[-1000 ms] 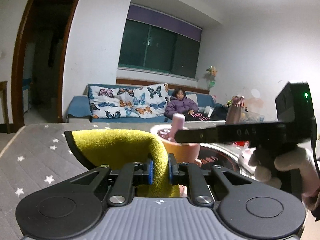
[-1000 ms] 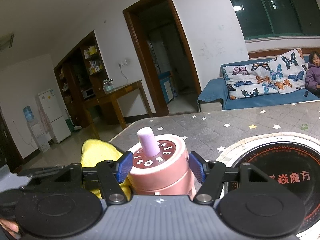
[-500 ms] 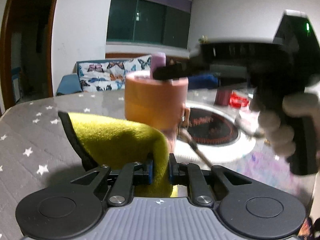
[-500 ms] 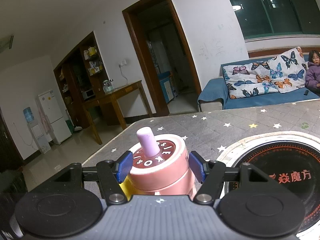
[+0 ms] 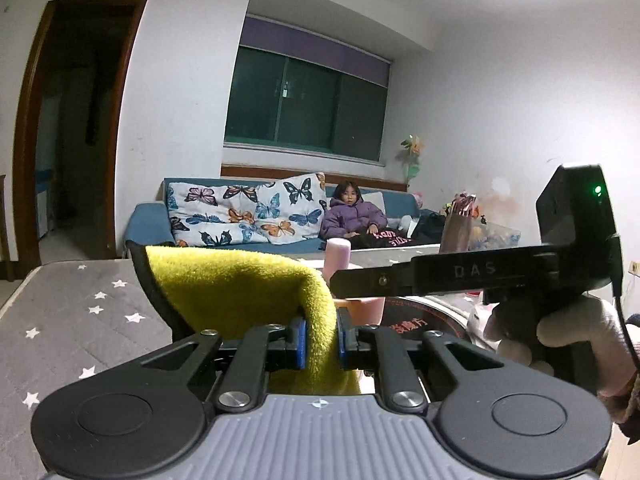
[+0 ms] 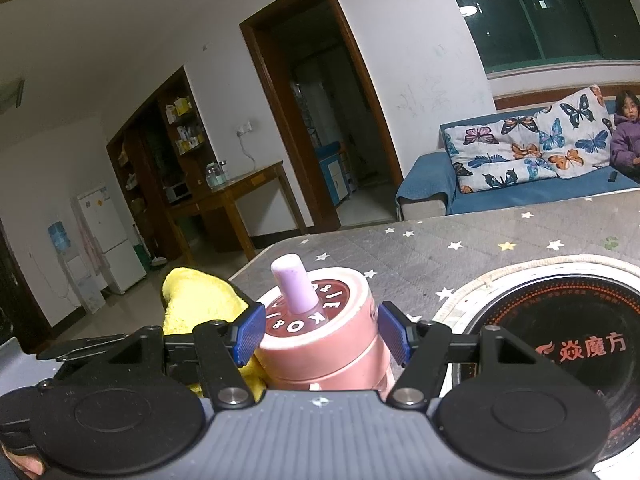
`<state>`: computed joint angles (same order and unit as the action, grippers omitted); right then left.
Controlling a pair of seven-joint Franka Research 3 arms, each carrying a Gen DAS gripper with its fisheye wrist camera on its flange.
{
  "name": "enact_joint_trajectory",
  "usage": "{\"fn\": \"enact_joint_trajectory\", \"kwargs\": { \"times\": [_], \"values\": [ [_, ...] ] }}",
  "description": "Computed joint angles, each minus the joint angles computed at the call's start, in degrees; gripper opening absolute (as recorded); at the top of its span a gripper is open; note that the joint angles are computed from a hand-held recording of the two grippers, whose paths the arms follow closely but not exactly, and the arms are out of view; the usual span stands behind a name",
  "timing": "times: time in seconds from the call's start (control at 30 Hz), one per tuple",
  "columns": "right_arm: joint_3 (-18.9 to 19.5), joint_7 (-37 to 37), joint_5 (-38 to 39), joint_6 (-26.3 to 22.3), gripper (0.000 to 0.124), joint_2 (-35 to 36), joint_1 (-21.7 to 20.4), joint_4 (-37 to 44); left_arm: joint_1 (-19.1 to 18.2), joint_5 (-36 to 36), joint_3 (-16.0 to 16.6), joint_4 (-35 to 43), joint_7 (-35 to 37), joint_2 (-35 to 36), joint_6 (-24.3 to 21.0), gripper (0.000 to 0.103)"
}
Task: Clean container
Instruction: 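Wipe the cup with the left gripper's cloth while the right gripper swings the cup past it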
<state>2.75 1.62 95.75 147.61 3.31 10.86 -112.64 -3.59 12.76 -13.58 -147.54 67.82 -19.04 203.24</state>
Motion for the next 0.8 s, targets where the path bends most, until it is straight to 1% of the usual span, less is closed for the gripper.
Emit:
{"fn": "enact_joint_trajectory", "kwargs": {
  "times": [0.07, 0.2, 0.27, 0.3, 0.4, 0.5, 0.67, 0.73, 0.8],
  "values": [
    [0.01, 0.30, -0.19, 0.06, 0.064, -0.03, 0.00, -0.01, -2.24, 2.47, 2.61, 0.28, -1.42, 0.83, -0.16, 0.016],
    [-0.03, 0.71, -0.70, -0.22, 0.064, 0.13, -0.07, 0.23, -5.03, 7.11, 6.20, 1.37, -4.16, 2.65, -1.81, 0.016],
    [-0.04, 0.93, -1.01, -0.50, 0.065, 0.36, -0.16, 0.52, -5.15, 8.08, 6.35, 1.45, -4.92, 3.00, -2.61, 0.016],
    [-0.03, 0.85, -1.18, -0.57, 0.065, 0.52, -0.19, 0.73, -4.84, 7.94, 5.86, 1.47, -5.08, 3.11, -2.71, 0.016],
    [0.09, 0.54, -1.72, -0.54, 0.065, 1.18, -0.28, 1.57, -5.23, 8.54, 5.97, 2.11, -6.32, 3.95, -2.28, 0.016],
    [0.13, 0.96, -2.91, -1.40, 0.065, 2.23, -0.66, 2.81, -4.37, 8.20, 4.65, 2.70, -6.00, 4.66, -2.04, 0.016],
    [0.43, 2.30, -5.91, -3.28, 0.065, 4.40, -1.59, 5.70, -5.60, 9.78, 5.59, 3.70, -8.11, 5.94, -1.61, 0.016],
    [0.63, 2.56, -7.01, -4.79, 0.069, 5.44, -2.16, 7.06, -6.62, 11.88, 6.54, 4.83, -9.03, 6.71, -2.52, 0.016],
    [0.89, 2.56, -7.50, -6.33, 0.069, 6.12, -2.82, 7.90, -5.23, 11.51, 4.63, 4.82, -7.05, 6.27, -3.58, 0.016]
  ]
}}
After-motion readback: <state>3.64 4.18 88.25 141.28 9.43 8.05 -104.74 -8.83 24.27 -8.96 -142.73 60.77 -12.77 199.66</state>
